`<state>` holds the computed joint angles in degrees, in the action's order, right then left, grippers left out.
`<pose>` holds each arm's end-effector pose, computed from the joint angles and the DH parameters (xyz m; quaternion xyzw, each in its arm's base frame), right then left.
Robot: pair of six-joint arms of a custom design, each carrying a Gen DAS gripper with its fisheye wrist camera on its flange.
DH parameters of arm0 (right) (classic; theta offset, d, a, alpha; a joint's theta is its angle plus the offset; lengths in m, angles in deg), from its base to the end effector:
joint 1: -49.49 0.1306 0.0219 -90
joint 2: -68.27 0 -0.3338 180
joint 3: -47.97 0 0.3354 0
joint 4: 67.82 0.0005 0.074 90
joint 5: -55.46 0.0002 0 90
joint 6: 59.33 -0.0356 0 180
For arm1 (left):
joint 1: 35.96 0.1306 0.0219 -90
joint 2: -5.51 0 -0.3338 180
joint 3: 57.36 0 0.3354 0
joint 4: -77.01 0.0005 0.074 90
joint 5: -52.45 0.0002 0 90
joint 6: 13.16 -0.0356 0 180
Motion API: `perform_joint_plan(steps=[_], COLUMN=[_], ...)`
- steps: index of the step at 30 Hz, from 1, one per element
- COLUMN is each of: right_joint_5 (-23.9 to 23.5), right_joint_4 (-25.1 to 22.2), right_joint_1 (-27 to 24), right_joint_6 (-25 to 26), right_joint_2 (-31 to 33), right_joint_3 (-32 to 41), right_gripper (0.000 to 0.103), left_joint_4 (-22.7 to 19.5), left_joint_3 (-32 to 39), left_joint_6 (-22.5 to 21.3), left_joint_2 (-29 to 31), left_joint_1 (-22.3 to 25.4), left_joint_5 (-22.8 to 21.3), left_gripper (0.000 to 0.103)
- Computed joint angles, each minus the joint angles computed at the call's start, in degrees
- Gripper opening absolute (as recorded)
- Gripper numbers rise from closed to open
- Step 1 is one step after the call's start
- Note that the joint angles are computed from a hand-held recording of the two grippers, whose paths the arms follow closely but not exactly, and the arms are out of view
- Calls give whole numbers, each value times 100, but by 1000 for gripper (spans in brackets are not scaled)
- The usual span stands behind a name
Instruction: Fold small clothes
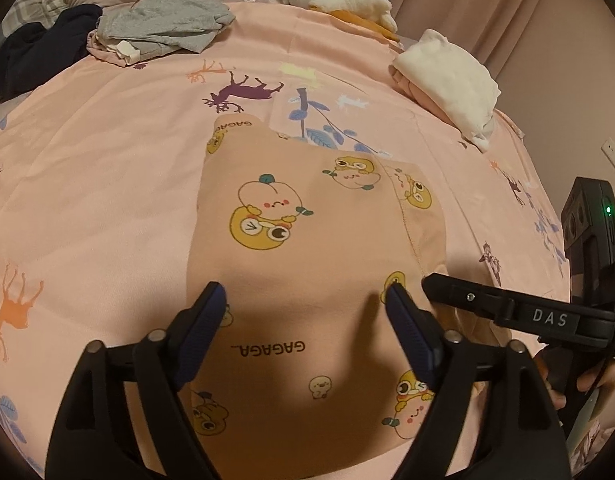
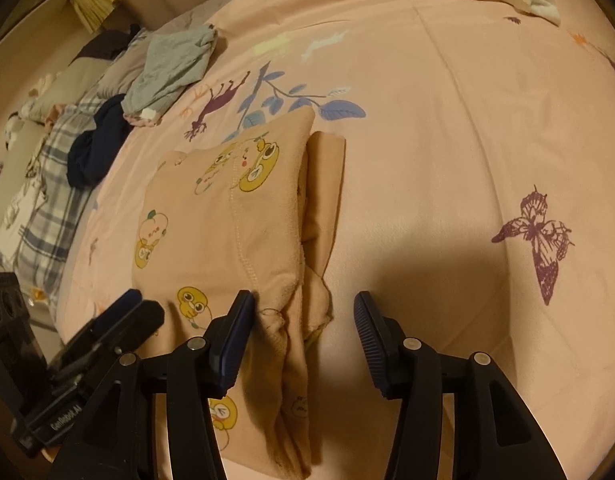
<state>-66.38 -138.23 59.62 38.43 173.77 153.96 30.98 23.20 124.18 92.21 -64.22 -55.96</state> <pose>0.4714 0.1028 0.3572 -0.1945 0.9280 0.2735 0.1620 0.3593 -0.1809 0.3427 -0.2059 0.9123 -0.0766 0.3456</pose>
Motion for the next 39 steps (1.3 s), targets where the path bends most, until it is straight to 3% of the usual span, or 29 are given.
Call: perform_joint_plan(steps=[3, 7, 10, 12, 14, 20, 28, 31, 34, 39], right_joint_5=[35, 255, 194, 177, 136, -455, -88, -121, -159, -918], right_joint_4=[-126, -409, -263, -161, -81, -209, 291, 425, 509, 138], right_joint_1=[10, 2, -83, -122, -160, -332, -333, -357, -395, -542], right_joint_6=[-56, -66, -72, -48, -39, -252, -261, -271, -254, -202], right_joint_2=[-19, -91, -346, -516, -712, -865, -1510, -1643, -1742, -1668], right_joint_3=[39, 145, 30, -50, -143, -144, -550, -637, -700, -589], right_gripper=[54, 66, 84, 90, 95, 99, 100, 101, 101, 101], left_joint_4=[-163, -592, -1068, -1204, -1120, -1260, -1641, -1666, -1421, -1107], left_joint_3=[118, 317, 469, 496, 422, 519, 842, 864, 755, 672], left_joint_6=[77, 453, 1038, 1115, 1073, 1169, 1014, 959, 829, 839], left_joint_2=[72, 64, -24, -158, -391, -747, -728, -731, -824, -973], left_joint_1=[-28, -33, -142, -266, -389, -815, -1302, -1366, -1390, -1476], left_joint_5=[-66, -83, -497, -809, -1042, -1656, -2363, -2425, -2339, -2314], left_gripper=[86, 86, 88, 99, 102, 102, 102, 102, 102, 102])
